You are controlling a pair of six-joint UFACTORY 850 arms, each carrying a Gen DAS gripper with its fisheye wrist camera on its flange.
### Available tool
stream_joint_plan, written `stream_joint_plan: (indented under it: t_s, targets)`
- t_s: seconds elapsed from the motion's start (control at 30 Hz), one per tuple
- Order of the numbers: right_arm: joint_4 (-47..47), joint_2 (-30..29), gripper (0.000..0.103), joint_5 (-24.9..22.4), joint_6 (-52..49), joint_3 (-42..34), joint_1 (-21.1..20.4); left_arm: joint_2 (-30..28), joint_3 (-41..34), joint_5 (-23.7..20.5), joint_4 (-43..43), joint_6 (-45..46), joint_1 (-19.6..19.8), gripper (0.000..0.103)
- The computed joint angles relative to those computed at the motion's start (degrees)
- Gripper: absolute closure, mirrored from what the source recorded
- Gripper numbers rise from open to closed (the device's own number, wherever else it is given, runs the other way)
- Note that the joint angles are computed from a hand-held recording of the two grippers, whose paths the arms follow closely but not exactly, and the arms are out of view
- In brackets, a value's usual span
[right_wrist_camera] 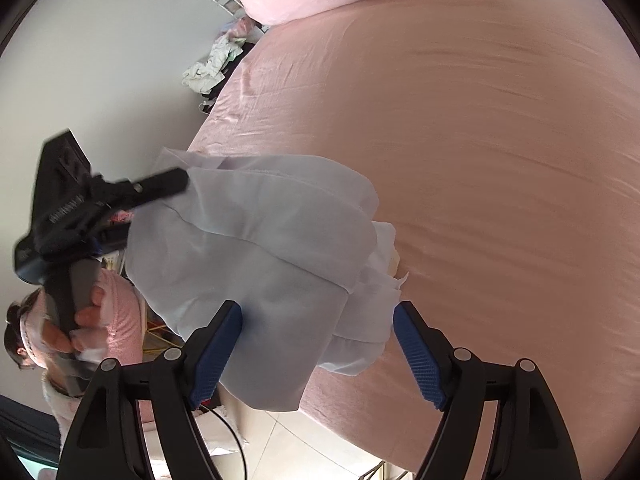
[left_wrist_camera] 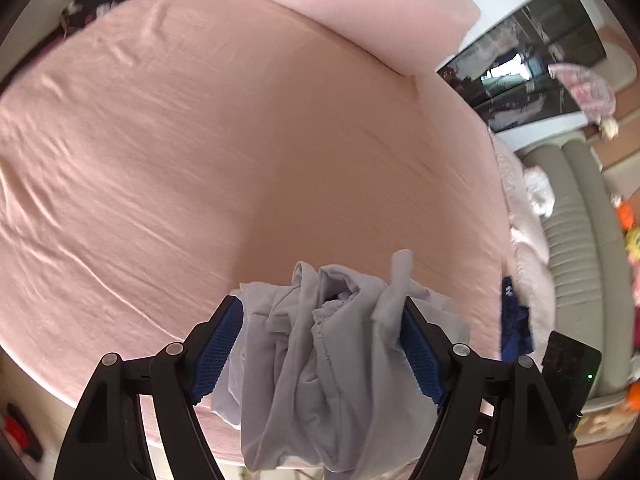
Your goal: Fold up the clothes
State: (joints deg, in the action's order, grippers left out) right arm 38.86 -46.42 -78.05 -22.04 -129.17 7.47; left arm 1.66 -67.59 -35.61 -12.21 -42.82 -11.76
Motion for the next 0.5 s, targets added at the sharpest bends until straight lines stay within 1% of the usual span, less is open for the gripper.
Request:
stream_joint_plan:
  t_s: [0.03, 0.1, 0.2, 0.3, 0.37, 0.47, 0.5]
  targets:
    - [0.5, -0.7, 0.025, -0.8, 0.5, -1.0, -0.1, 1.1, 1.9, 1.9, -3.1, 1.8, 0.6, 0.026]
    - [1.5, -1.5, 0.025, -1.5, 1.7, -2.1, -0.4, 3.0, 4.6, 4.1, -5.2, 2.5, 1.1, 0.026]
    - [3.4, -2.1, 0.025, -1.1, 3.9, -2.9, -0.8, 4.3, 6.2, 4.8, 2.1, -3.0, -0.3, 0.024]
    - [5.6, -2.5, 0.025, -0.3, 5.8, -3.4, -0.9, 5.4, 7.2, 5.6, 3.0, -4.1, -0.7, 0.024]
    - [4.5, -2.7, 0.025, 0.2, 6.5, -3.6, -0.2, 5.8, 7.2, 5.0, 1.7, -2.8, -0.8, 0.024]
    - [3.0, -1.7, 0.025, 0.8, 5.0, -1.6, 1.1, 6.7, 7.2, 4.4, -5.9, 2.3, 0.1, 0.025]
    - [2.9, -1.0, 0.025, 1.3, 4.4, -0.3, 1.4, 6.9, 6.9, 4.2, -6.8, 2.7, 0.1, 0.025]
